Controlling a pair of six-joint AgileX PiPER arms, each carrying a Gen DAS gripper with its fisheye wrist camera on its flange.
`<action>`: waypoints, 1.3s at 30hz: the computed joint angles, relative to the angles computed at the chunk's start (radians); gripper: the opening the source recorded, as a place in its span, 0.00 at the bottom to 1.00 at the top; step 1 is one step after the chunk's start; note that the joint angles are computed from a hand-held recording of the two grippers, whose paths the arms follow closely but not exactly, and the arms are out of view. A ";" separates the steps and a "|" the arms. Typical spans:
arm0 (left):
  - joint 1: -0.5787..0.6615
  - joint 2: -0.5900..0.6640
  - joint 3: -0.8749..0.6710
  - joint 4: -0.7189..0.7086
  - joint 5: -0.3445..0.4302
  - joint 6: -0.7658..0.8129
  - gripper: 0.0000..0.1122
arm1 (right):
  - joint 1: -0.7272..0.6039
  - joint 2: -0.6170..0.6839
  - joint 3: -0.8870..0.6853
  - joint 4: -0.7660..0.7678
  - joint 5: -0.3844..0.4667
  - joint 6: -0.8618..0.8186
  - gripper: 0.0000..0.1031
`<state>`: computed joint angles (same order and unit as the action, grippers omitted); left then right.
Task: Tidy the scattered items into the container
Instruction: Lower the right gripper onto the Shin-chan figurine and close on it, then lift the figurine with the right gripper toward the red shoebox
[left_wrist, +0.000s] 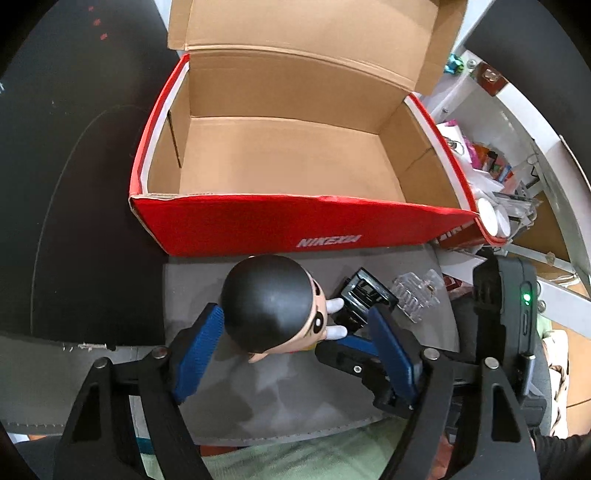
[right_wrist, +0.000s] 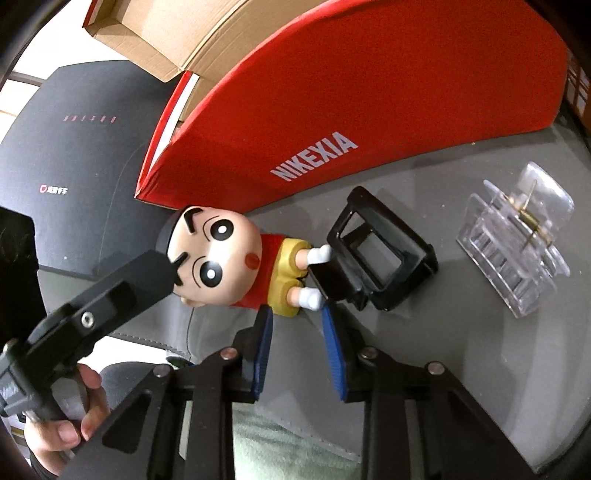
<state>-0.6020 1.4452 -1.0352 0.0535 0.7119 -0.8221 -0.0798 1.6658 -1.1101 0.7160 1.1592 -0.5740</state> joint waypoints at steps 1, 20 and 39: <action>0.007 0.006 -0.002 -0.005 0.002 0.005 0.72 | -0.002 0.002 0.002 0.002 -0.002 -0.004 0.24; 0.102 0.019 0.055 -0.161 -0.068 0.150 0.54 | 0.015 0.032 0.022 0.030 -0.091 -0.012 0.14; 0.023 -0.069 0.073 -0.056 -0.025 0.020 0.54 | 0.073 -0.033 0.038 -0.014 -0.099 -0.001 0.13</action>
